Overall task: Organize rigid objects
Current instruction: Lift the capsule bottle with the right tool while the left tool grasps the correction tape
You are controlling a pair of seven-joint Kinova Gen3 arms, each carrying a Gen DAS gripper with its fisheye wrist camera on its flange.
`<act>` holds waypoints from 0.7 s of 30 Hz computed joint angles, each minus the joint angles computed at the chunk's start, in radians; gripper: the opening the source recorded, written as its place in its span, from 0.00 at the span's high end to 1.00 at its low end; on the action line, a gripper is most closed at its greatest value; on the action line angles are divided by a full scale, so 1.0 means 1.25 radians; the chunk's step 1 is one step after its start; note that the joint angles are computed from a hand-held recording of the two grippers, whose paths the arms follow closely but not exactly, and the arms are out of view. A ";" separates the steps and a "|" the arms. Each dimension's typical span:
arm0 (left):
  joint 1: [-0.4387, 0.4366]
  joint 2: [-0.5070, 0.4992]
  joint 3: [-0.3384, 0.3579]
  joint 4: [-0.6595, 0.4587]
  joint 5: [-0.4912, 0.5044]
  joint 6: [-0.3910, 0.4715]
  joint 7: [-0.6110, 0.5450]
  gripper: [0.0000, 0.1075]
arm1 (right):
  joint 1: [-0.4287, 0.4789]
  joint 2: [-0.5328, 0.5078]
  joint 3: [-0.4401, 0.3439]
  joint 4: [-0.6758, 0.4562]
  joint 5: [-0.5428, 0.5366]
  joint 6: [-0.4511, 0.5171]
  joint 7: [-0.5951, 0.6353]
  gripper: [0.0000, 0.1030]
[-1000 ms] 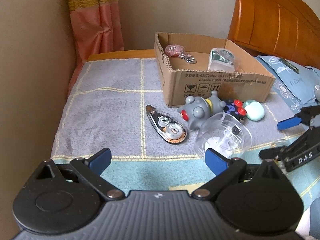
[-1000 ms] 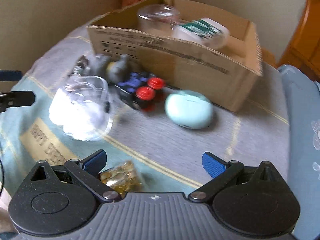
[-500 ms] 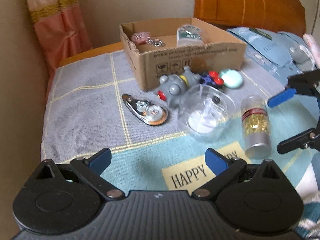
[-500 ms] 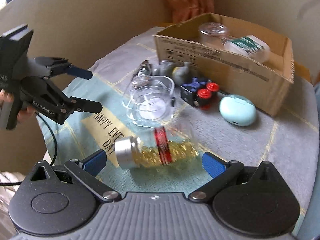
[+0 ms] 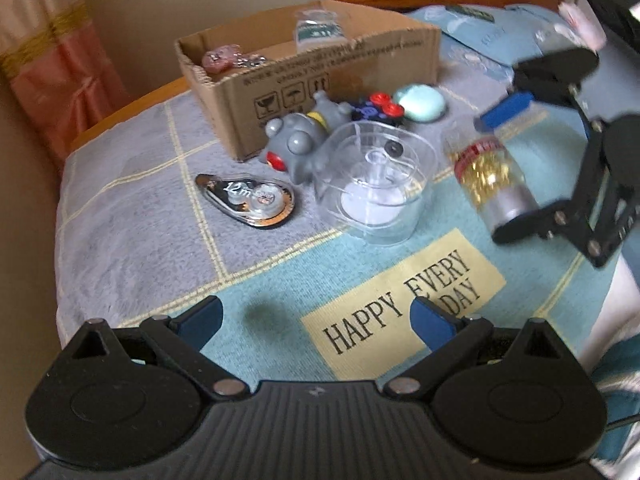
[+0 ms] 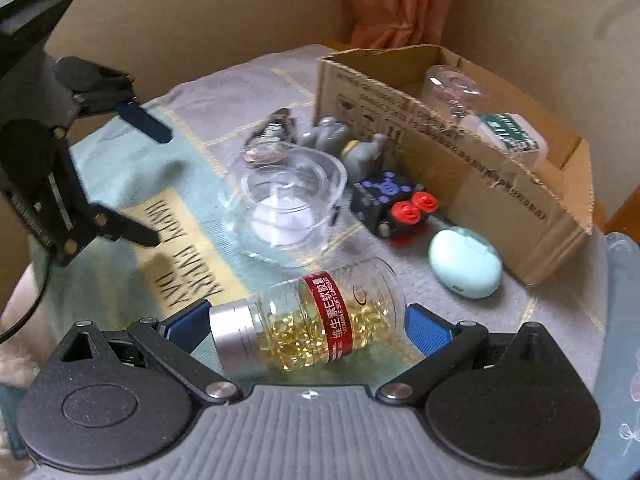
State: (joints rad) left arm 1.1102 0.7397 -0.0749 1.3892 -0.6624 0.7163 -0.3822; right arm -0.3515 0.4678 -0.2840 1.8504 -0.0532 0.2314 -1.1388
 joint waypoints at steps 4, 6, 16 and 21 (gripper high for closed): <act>-0.016 0.003 -0.001 0.011 -0.006 -0.034 -0.019 0.07 | -0.079 0.004 0.095 -0.004 0.012 -0.022 -0.081 0.00; -0.024 0.001 -0.007 0.022 -0.007 -0.060 -0.023 0.07 | -0.107 0.009 0.131 -0.014 0.025 -0.017 -0.126 0.00; -0.122 -0.031 0.002 0.094 0.066 -0.196 -0.148 0.05 | -0.020 0.027 0.045 -0.033 0.026 0.006 -0.113 0.00; -0.141 -0.030 -0.025 0.096 0.110 -0.215 -0.194 0.05 | 0.013 0.028 0.018 -0.034 0.011 0.012 -0.093 0.00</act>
State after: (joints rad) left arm 0.9336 0.7021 -0.1059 1.5088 -0.5254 0.4480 -0.6242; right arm -0.3356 0.5032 -0.2619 1.8077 -0.0397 0.2460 -1.2546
